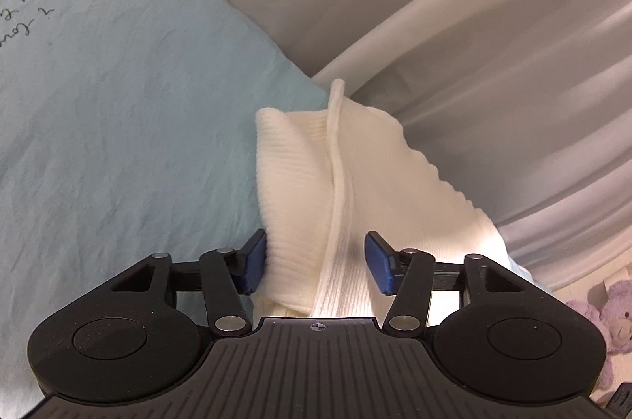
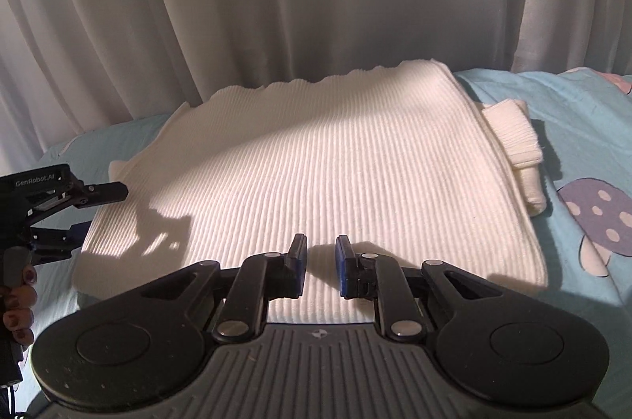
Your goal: Fold small clothes
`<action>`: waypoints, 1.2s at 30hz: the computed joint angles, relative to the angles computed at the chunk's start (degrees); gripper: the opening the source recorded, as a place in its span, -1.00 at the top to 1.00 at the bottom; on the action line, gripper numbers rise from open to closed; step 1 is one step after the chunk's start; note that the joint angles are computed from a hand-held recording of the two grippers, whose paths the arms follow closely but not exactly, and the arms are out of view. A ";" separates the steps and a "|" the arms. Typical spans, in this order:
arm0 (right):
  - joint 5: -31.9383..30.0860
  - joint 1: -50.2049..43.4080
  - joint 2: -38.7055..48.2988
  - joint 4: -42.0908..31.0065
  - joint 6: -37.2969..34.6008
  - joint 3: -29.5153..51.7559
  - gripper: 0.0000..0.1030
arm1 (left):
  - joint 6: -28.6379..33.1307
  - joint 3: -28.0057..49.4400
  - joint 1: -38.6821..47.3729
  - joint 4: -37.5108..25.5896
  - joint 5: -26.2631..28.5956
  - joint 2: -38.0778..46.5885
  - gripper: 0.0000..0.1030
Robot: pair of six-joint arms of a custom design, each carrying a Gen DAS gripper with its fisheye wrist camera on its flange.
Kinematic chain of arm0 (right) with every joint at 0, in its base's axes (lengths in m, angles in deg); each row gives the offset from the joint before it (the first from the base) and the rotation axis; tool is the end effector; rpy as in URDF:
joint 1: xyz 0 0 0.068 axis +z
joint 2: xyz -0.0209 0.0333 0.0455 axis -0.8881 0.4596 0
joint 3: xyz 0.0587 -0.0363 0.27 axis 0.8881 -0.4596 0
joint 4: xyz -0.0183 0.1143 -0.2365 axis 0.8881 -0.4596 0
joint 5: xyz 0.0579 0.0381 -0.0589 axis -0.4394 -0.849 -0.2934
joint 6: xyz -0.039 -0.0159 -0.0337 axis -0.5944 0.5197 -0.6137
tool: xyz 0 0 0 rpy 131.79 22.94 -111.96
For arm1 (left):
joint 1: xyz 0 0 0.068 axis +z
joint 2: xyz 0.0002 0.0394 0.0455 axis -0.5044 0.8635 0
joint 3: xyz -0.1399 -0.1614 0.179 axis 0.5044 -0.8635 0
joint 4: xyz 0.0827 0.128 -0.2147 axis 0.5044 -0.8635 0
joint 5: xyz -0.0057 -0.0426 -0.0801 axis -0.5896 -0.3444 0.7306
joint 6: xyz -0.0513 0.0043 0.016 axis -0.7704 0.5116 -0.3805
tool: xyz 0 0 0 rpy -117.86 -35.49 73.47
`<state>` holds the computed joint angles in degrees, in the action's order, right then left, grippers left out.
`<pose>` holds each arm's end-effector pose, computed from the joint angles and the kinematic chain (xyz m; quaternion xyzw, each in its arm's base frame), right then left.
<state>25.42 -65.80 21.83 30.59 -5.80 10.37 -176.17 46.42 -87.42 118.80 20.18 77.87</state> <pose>0.2230 0.0025 0.0299 -0.1502 0.9188 0.1565 0.3297 0.1387 -0.1761 0.0164 -0.3348 0.8343 -0.2242 0.3762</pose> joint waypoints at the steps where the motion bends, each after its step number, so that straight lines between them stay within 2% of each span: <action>1: 0.31 0.85 0.25 1.12 0.66 -0.51 0.72 | -0.52 -0.36 0.55 1.69 0.63 0.70 0.11; 6: -0.57 3.47 3.59 8.23 1.14 -1.91 0.72 | -1.34 -2.94 2.36 13.38 3.43 5.44 0.47; 9: 0.17 4.03 5.70 11.28 1.13 -1.99 0.72 | 0.36 -3.76 2.78 17.83 3.88 7.22 0.48; 12: -0.64 3.54 5.95 11.34 0.63 -1.78 0.72 | 0.25 -3.55 3.60 19.30 4.64 8.59 0.42; 14: -0.96 3.03 5.57 10.84 0.40 -1.73 0.72 | -0.54 -3.72 4.17 22.98 5.17 10.93 0.37; 16: -0.79 2.28 5.51 11.84 0.50 -2.12 0.72 | -1.03 -3.94 4.02 22.92 5.13 10.76 0.39; 21: -1.24 -2.29 5.42 14.63 0.58 -3.11 0.72 | -0.06 -3.73 4.13 16.31 5.46 5.45 0.52; 24: -0.11 -4.53 5.79 14.45 -0.60 -2.50 0.73 | 0.33 -2.20 3.57 5.45 4.83 -1.71 0.54; 27: -1.47 -7.30 5.17 11.71 -1.35 -1.49 0.73 | 1.88 0.96 3.15 -6.54 4.46 -8.72 0.55; 30: -2.91 -9.69 4.01 10.73 -1.51 -1.48 0.73 | 4.24 4.73 2.20 -15.74 3.73 -13.94 0.56; 33: -3.96 -11.50 2.86 9.42 -1.03 -1.18 0.73 | 7.17 10.58 1.40 -23.16 3.79 -15.54 0.56; 36: -4.65 -13.08 2.01 8.36 -0.62 -0.86 0.73 | 10.38 17.87 0.68 -27.85 3.99 -12.56 0.56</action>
